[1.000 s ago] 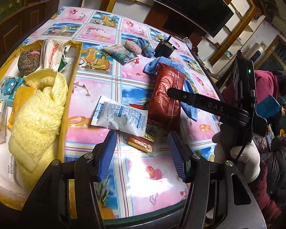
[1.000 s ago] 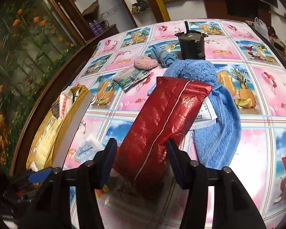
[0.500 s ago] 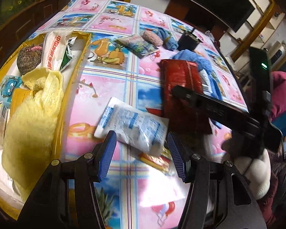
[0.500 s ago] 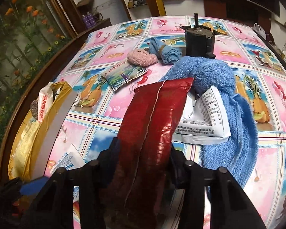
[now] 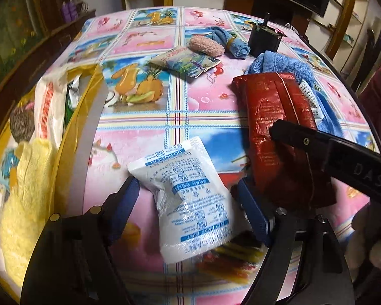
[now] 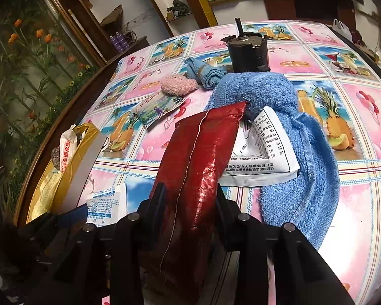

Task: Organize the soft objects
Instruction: 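Grasp red foil bag with right tool while left tool grasps white desiccant packet, then carry desiccant packet into box with left tool while right tool carries red bag there and releases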

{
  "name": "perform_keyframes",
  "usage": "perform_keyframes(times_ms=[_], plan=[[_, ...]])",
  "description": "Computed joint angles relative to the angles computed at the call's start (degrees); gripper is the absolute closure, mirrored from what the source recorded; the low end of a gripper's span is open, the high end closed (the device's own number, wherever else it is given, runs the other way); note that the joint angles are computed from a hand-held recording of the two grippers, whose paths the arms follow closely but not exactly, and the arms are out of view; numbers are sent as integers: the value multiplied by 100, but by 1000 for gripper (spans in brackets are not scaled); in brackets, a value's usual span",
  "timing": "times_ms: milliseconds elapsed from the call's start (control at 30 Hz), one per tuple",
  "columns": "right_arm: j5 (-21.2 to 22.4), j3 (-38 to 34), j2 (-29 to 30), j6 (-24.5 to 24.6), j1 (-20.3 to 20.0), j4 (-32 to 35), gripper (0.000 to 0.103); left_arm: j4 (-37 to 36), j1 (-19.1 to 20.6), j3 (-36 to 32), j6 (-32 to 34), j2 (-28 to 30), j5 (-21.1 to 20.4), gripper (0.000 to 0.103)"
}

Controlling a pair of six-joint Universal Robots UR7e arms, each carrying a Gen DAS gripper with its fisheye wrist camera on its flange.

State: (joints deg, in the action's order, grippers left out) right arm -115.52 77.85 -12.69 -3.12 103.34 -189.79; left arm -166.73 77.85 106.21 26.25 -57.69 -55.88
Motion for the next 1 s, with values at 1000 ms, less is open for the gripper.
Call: perform_keyframes(times_ms=[1000], plan=[[-341, -250, 349, -782, 249, -709, 81, 178, 676, 528, -439, -2061, -2065, 59]])
